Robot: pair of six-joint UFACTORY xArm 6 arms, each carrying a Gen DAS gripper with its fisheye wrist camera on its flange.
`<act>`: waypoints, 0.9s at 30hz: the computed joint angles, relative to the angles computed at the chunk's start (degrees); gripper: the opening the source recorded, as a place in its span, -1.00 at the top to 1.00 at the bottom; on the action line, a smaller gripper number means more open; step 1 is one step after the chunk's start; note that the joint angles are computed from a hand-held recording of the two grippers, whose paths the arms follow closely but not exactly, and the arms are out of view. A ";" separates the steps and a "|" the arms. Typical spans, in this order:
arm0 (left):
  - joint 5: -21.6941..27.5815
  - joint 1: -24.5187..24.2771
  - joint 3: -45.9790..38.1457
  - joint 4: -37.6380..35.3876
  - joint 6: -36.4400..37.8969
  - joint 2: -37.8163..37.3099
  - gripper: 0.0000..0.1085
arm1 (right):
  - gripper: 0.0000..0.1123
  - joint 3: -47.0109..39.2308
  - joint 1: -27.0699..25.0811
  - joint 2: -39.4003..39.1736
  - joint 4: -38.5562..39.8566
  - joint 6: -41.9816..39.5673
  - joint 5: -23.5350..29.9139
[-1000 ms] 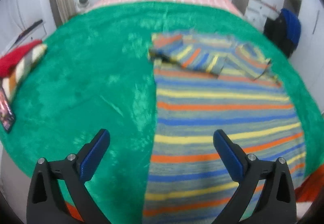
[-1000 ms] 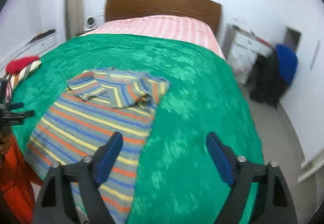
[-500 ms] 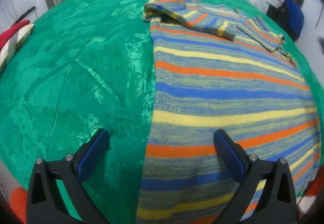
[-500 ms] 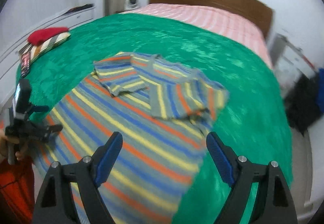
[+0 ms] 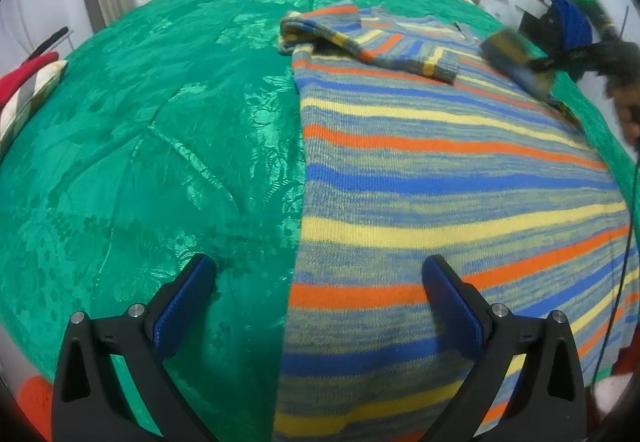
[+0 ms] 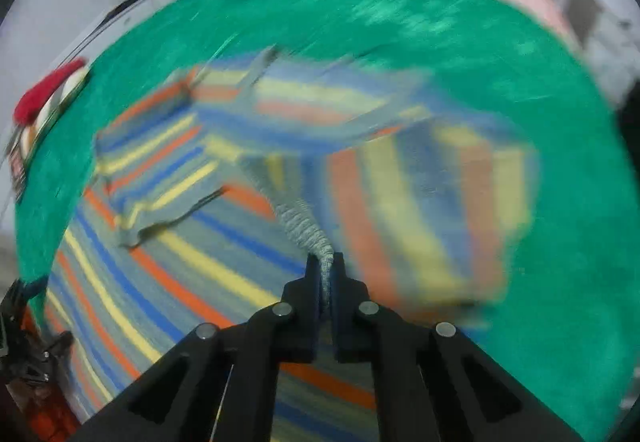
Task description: Fold small clothes
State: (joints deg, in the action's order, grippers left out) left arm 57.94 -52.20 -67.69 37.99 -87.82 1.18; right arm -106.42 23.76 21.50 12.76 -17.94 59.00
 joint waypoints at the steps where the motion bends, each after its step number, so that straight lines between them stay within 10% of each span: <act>1: -0.03 0.06 -0.03 -0.26 0.14 -0.04 -0.89 | 0.93 1.12 -1.95 -1.62 -0.20 0.82 -1.92; 12: 0.46 0.16 -0.63 -0.82 0.09 0.35 -0.89 | 0.94 9.87 -24.92 -9.13 -8.07 17.15 -8.40; 27: 2.02 1.25 -2.17 -5.86 4.60 0.45 -0.89 | 0.93 19.25 -29.94 -10.48 -4.51 18.59 -9.77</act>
